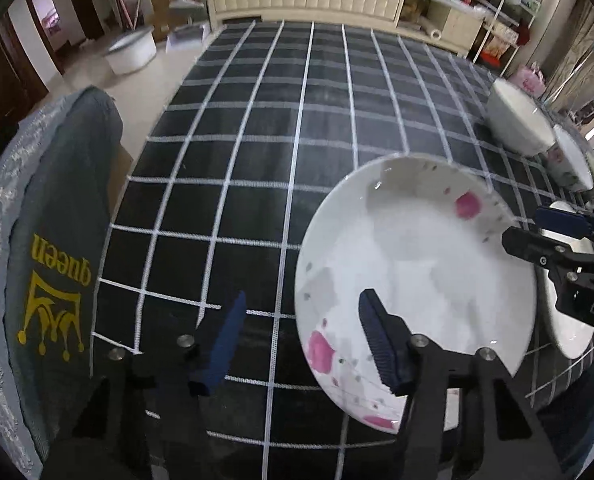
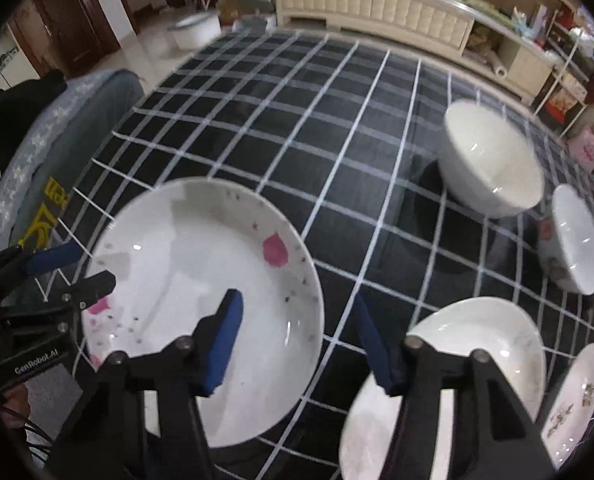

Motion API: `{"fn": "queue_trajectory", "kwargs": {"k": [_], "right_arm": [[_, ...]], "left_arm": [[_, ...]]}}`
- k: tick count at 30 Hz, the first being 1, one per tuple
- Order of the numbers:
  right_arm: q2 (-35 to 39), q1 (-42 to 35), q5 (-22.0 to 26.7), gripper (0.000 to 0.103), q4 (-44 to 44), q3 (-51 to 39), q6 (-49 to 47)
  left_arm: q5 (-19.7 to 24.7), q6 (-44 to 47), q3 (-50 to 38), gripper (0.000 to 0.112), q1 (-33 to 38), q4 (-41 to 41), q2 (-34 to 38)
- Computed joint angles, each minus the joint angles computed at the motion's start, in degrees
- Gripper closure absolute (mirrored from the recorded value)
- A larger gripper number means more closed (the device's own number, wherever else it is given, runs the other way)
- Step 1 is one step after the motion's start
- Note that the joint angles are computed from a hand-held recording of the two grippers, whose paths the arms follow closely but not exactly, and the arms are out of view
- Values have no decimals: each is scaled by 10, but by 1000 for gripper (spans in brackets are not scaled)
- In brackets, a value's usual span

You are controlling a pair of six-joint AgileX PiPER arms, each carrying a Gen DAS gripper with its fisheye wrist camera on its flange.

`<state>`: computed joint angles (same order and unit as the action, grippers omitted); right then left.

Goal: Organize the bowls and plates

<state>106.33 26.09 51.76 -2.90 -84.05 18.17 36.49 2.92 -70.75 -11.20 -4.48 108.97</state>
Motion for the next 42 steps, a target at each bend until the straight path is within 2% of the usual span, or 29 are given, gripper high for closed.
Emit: {"fn": "queue_trajectory", "kwargs": {"k": [2, 4, 5, 10, 15, 22, 33, 35, 37, 38, 40, 42], "right_arm": [[15, -10, 3, 52, 20, -2, -12], [23, -18, 4, 66, 46, -1, -30], [27, -21, 7, 67, 57, 0, -37], [21, -27, 7, 76, 63, 9, -34], [3, -29, 5, 80, 71, 31, -31], [-20, -11, -1, 80, 48, 62, 5], [-7, -1, -10, 80, 25, 49, 21], [-23, 5, -14, 79, 7, 66, 34], [-39, 10, -15, 71, -13, 80, 53], [-46, 13, -15, 69, -26, 86, 64], [-65, 13, -17, 60, -35, 99, 72], [-96, 13, -21, 52, -44, 115, 81]], "left_arm": [[9, 28, -6, 72, 9, -26, 13], [15, 44, -12, 83, 12, -41, 22], [21, 43, -18, 88, 11, -41, 28], [32, 16, -28, 91, -5, -13, 30], [22, 13, -18, 94, -2, -13, 23], [11, 24, 23, 94, 7, -14, -5], [5, 6, 5, 93, 4, -5, 8], [-3, -6, 16, 83, 4, 5, -3], [-12, -21, 31, 74, 3, 21, -22], [-17, -39, 37, 74, -1, 40, -32], [-16, -78, 46, 74, -8, 81, -54], [-10, -83, 49, 74, -9, 82, -75]]}}
